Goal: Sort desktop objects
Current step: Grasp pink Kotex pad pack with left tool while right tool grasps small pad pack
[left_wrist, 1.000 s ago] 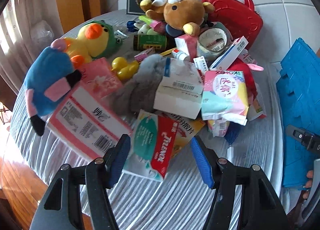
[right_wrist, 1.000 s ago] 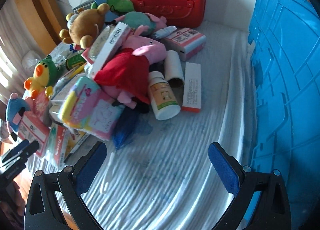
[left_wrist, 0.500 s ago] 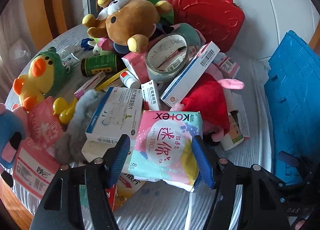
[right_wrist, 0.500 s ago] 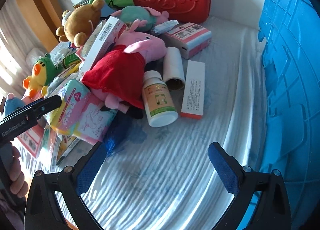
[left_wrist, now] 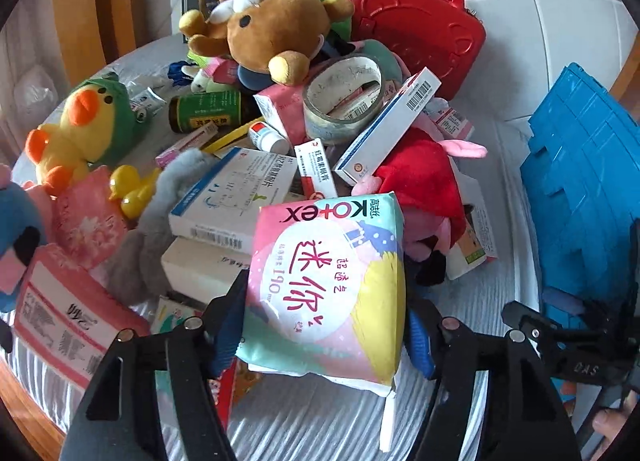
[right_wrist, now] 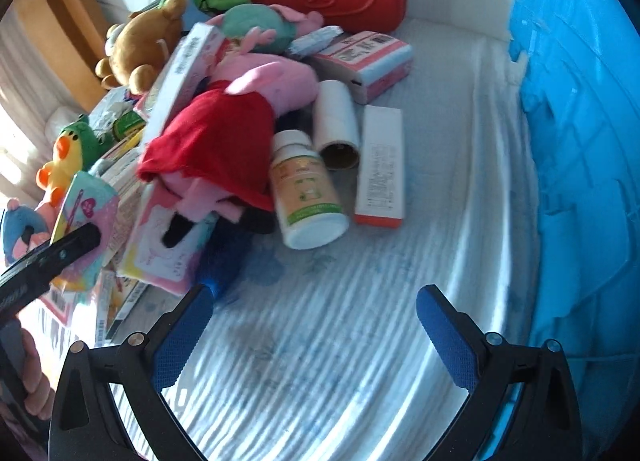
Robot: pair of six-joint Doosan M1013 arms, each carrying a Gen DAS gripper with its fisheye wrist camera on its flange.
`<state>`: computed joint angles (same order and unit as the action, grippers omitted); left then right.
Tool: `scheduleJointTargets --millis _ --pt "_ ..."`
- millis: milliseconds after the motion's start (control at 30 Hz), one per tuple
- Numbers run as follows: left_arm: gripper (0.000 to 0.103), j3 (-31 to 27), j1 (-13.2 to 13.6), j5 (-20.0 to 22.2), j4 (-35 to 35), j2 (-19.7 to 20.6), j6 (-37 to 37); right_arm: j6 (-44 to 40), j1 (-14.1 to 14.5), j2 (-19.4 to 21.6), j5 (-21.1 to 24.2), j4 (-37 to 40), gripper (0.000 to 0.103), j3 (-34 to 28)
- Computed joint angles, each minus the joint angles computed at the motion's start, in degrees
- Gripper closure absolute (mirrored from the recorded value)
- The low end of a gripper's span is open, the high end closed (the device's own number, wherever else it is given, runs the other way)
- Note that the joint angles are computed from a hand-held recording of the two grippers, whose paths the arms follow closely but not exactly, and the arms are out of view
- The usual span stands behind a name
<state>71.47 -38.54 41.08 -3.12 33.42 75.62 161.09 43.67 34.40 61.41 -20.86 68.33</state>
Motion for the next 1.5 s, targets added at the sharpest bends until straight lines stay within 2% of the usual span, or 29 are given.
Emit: scheduleJointTargets --millis 33,100,167,233,300,333,500,700,800,833,900,1000,1167,1267,1433,1500 --pt "0.036 1.53 -0.24 -1.37 2.43 -1.13 -1.27 -1.26 0.06 0.52 -1.18 0.86 0.0 -0.75" --pt "0.036 4.61 -1.23 -3.32 13.91 -3.27 -8.9 -3.55 0.2 1.56 -2.95 2.1 0.0 -2.31" --pt "0.036 5.95 -1.3 -3.11 19.82 -4.06 -13.13 -4.58 0.46 2.5 -4.16 2.44 0.0 -3.78" --pt "0.036 6.18 -0.48 -2.11 20.24 -3.88 -13.71 -5.99 0.39 3.64 -6.0 4.11 0.001 -5.35" --pt "0.036 6.19 0.48 -1.1 19.66 -3.44 -14.43 -8.1 0.35 5.35 -5.48 5.47 0.015 -7.81" --pt "0.037 6.16 0.81 -1.2 19.21 -3.14 -14.52 -9.28 0.29 6.39 -4.78 6.38 0.018 -9.29" --pt "0.036 6.25 1.67 -1.96 17.69 -2.24 -14.37 -11.66 0.46 10.07 -3.12 8.38 0.02 -14.63" --pt "0.037 6.3 1.64 -2.88 17.43 -1.69 -13.19 -13.06 0.98 15.46 5.29 6.05 0.021 -22.9" --pt "0.037 6.47 1.39 -2.87 18.17 -1.56 -12.92 -12.98 1.28 16.79 7.7 4.49 0.035 -24.84" --pt "0.037 6.64 1.31 -3.01 18.42 -1.67 -12.83 -12.83 1.53 16.81 8.09 3.61 0.038 -25.01" --pt "0.038 6.99 1.33 -3.6 17.05 -2.01 -11.07 -12.3 1.96 16.08 7.61 2.84 0.052 -24.2" --pt "0.038 7.94 1.0 -5.21 17.6 -3.09 -10.83 -10.32 2.39 13.56 4.46 2.5 0.062 -20.65" --pt "0.038 8.96 0.5 -7.72 17.83 -4.82 -9.98 -6.48 3.04 9.46 -0.35 0.62 0.067 -15.47" --pt "0.038 9.0 0.1 -7.78 18.0 -5.3 -9.03 -4.91 3.75 8.12 -0.55 -0.38 0.068 -14.31" --pt "0.038 9.15 -0.05 -5.54 14.46 -5.17 -5.47 -4.58 3.73 8.39 2.81 3.47 0.068 -14.08" --pt "0.038 9.74 -0.32 -5.08 13.32 -5.09 -4.05 -3.11 3.6 7.51 1.6 5.0 0.067 -11.8"
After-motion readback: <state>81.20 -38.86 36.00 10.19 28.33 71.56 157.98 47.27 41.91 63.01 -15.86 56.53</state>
